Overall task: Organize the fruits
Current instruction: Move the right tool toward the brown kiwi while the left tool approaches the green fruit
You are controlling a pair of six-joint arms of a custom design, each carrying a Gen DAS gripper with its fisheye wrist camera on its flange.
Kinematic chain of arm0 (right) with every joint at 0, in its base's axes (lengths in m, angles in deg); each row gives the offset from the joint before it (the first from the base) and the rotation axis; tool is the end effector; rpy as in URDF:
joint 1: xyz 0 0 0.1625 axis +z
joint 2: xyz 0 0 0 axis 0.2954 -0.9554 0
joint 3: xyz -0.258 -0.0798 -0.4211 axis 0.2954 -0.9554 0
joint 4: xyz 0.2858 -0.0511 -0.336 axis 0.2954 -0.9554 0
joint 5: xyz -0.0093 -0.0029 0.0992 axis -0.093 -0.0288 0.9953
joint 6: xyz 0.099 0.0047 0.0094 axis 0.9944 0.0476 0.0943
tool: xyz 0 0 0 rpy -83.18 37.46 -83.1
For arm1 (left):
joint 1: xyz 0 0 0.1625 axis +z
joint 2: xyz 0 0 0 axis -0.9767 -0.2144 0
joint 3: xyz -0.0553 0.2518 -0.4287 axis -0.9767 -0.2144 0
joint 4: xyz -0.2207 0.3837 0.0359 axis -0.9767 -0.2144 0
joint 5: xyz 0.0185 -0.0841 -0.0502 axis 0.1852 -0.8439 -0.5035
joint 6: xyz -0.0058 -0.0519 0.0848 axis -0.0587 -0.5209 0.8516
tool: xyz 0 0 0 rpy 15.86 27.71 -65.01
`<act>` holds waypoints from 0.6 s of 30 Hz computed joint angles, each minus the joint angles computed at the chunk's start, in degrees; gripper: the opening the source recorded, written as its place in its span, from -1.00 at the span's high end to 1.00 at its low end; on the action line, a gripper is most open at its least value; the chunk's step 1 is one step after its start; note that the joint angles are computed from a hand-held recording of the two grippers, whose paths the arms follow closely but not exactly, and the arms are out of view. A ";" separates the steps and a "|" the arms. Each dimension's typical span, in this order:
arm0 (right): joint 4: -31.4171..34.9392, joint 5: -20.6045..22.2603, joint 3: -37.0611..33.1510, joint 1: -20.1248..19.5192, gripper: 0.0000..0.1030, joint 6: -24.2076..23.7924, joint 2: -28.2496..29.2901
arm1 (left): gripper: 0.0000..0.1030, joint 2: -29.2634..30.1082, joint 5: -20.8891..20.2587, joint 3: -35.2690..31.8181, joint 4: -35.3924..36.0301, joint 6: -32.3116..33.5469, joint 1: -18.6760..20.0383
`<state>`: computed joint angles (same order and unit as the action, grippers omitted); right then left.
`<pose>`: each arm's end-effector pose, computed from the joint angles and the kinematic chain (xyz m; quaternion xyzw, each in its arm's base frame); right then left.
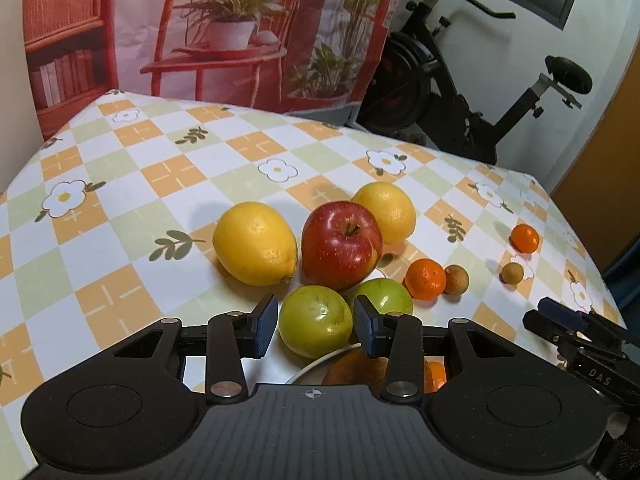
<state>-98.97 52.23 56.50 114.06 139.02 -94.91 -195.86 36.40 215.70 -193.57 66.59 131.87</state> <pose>0.3056 -0.2390 -0.0810 0.2385 -0.8588 0.4153 0.1821 0.0711 -0.2523 0.3723 0.1048 0.8976 -0.3300 0.2729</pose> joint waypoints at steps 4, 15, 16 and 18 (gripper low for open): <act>0.19 -0.12 -0.05 0.03 0.18 0.09 -0.02 | 0.14 2.23 -0.77 0.08 -2.29 1.69 2.01; 0.78 -0.27 -0.28 -0.05 0.19 0.23 0.03 | 0.12 6.09 -6.41 -0.25 -9.08 6.45 7.59; 0.74 -0.29 -0.25 -0.06 0.19 0.24 0.02 | 0.12 6.20 -6.75 -0.18 -9.67 6.72 7.94; 0.78 -0.28 -0.27 -0.06 0.19 0.24 0.03 | 0.12 5.74 -6.69 -0.19 -9.34 6.36 8.02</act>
<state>-98.18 51.95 56.23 114.00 139.26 -94.88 -190.13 29.71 215.51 -202.91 72.95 139.88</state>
